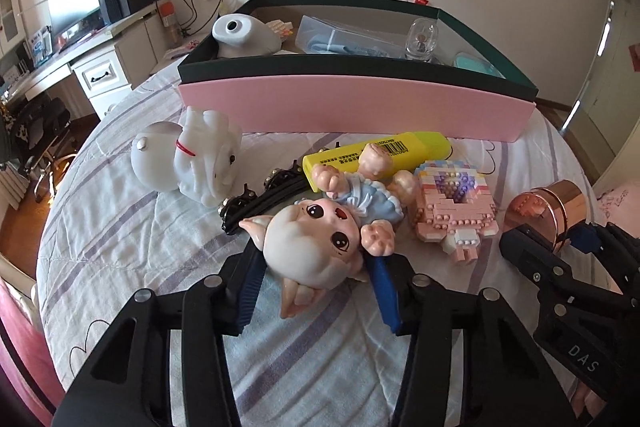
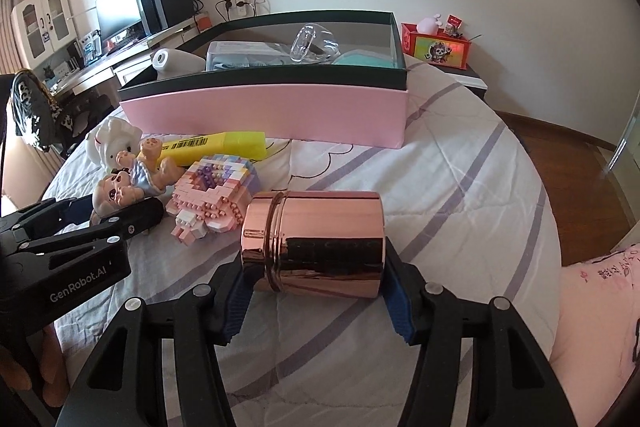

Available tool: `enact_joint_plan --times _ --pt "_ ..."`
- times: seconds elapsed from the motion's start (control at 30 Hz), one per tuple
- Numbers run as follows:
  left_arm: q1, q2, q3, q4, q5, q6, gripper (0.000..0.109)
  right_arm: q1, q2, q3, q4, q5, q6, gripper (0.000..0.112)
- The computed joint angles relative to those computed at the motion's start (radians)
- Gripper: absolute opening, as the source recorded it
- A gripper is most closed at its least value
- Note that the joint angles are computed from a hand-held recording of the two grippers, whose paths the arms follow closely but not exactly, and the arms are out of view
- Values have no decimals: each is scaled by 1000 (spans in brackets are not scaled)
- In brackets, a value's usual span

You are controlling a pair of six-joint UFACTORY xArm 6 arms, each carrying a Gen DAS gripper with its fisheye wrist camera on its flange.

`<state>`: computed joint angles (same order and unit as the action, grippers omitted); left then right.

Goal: Organize rigid objects
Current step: 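Grasp the pig-faced doll with the left gripper while the right grasps the rose-gold canister, then carry both items into the pink box and open both grippers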

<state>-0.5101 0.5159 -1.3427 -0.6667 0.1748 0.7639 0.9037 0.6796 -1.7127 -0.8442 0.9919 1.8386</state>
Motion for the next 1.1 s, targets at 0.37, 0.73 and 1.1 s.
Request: enact_joint_plan --times 0.37,0.73,1.1 --pt "19 -97 85 -246 26 233 48 25 -15 17 -60 -10 55 56" --pt "40 -206 158 -424 56 428 48 69 4 -73 -95 26 20 56" --pt "33 -184 40 -303 87 371 48 37 -17 -120 -150 23 -89 56"
